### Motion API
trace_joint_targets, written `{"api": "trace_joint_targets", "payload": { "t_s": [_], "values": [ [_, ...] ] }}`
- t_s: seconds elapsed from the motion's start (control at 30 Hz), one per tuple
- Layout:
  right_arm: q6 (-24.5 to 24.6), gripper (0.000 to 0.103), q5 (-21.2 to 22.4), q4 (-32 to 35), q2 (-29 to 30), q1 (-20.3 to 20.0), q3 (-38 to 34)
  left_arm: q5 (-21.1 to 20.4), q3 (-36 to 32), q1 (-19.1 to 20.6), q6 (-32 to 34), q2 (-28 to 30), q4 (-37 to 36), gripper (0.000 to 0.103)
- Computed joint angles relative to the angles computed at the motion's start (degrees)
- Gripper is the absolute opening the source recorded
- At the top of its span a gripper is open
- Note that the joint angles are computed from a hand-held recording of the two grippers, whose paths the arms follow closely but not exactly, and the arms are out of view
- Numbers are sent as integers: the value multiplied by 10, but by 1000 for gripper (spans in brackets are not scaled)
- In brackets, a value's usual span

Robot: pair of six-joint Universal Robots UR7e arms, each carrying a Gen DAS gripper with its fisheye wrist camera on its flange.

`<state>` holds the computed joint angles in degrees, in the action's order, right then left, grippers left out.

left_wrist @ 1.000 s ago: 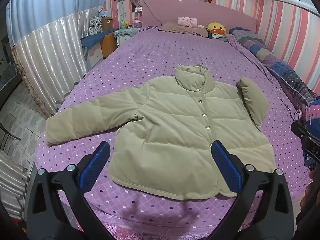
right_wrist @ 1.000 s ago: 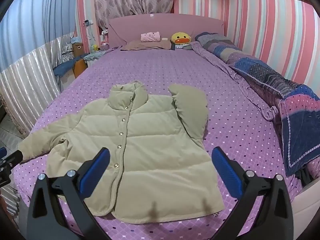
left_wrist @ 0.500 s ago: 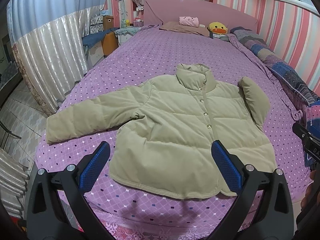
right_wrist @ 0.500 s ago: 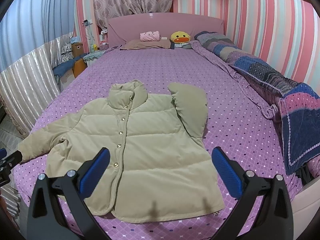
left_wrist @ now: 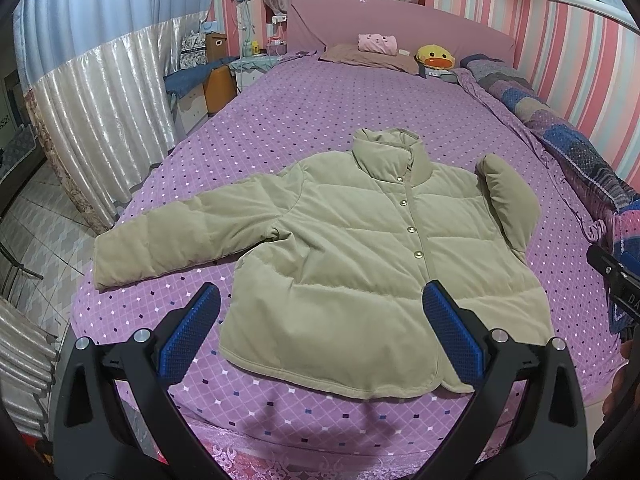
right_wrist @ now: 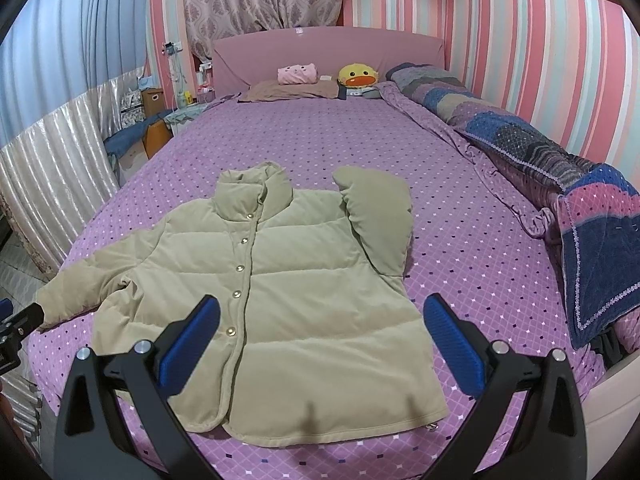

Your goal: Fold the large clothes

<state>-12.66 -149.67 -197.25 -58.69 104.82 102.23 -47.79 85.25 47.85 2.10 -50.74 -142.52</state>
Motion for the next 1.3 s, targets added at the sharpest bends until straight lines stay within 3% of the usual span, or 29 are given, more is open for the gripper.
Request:
{"api": "trace_joint_targets", "payload": {
  "t_s": [0.3,0.47,0.67,1.3],
  "values": [
    [15,101,3,5,-2,2,0,1,-5,1,-1,2,3,100],
    [-24,101,21,-59,7,-1,0,2,-5,2,-2,3,3,100],
    [10,101,0,4,-2,1,-1,2,-6,4,-4,3,3,100],
    [36,101,-9,45,-10,1,1,1,-4,7,-7,2,0,100]
  ]
}}
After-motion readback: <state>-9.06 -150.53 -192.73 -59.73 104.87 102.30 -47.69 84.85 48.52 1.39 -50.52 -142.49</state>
